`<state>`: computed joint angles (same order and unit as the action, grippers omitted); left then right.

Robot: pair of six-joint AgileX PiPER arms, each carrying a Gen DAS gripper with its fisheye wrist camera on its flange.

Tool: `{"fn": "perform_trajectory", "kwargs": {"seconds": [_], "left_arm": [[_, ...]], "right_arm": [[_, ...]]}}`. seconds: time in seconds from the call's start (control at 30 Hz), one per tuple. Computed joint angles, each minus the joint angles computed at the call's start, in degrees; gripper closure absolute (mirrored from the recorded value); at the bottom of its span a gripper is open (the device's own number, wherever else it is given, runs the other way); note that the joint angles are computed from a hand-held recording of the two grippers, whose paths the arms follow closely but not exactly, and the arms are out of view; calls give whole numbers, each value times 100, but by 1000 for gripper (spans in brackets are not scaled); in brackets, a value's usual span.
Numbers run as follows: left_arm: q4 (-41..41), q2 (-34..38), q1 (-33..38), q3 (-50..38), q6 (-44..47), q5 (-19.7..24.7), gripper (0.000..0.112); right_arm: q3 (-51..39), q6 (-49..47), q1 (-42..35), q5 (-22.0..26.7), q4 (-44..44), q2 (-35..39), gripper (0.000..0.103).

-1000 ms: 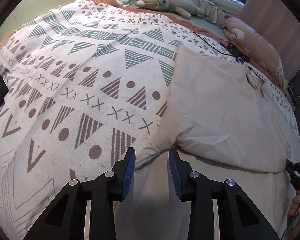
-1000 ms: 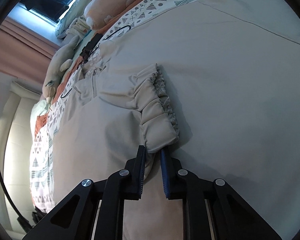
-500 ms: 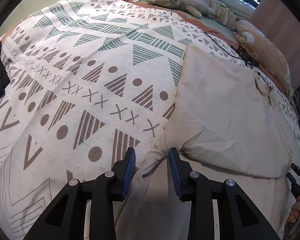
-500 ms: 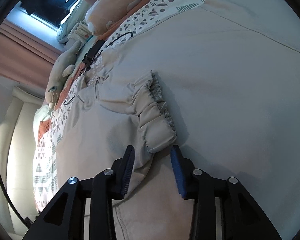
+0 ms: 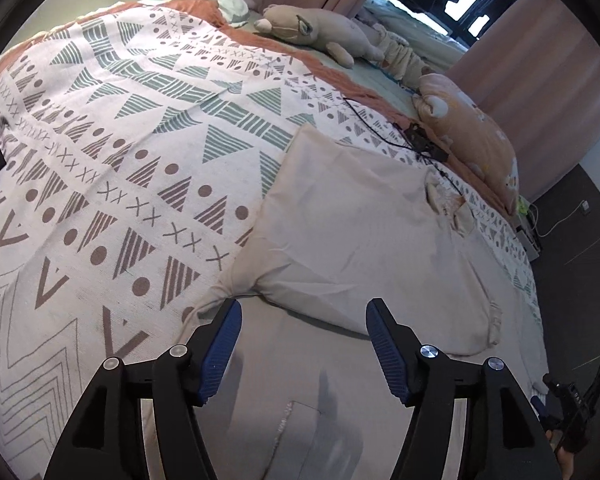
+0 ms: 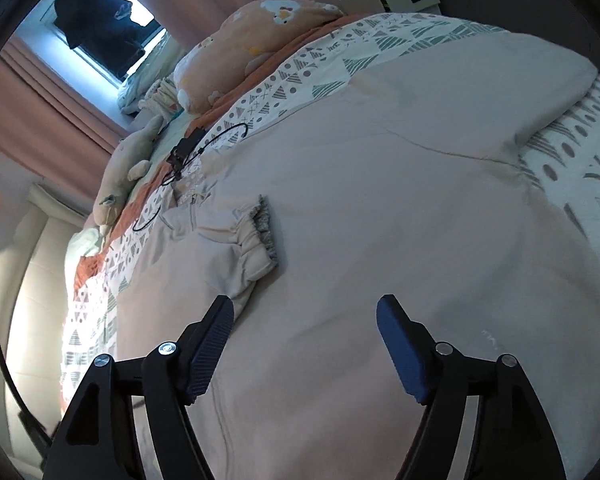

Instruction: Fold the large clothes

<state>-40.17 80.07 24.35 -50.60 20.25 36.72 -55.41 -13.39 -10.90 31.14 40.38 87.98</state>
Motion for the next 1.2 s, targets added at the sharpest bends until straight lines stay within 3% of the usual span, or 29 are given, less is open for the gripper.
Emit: {"fn": "perform_trajectory", "kwargs": {"seconds": [0.13,0.17,0.27,0.47,0.67,0.77,0.93,1.0,1.2], "left_arm": [[-193,-257,-144,64,1,149,46],[-203,-304,-201,63,-9,173,43],[-155,-498,-450,111,-74,105,22],[-431,-869,-887,223,-74,50,21],[187,-1080,-1847,333,-781,-409,21],[886,-1205,-2440,399,-1603,-836,21],[2216,-1002,-3276,384,-3124,-1430,21],[2786,-874,-3562,386,-3750,-1602,21],[4827,-369,-4300,289,-5668,-1841,21]], "right_arm": [[277,-410,-860,623,23,-605,28],[345,-558,-1136,806,112,-753,23],[413,-823,-2038,1441,108,-1144,6],[229,-1687,-3847,2652,216,-1658,6],[-248,-2846,-5473,3247,621,-1425,6],[-609,-3235,-5871,3359,875,-893,8],[-1261,-3499,-5957,3218,1139,92,28],[-1563,-3507,-5931,3193,1288,557,37],[-2388,-3412,-5554,2716,1315,1674,51]]}}
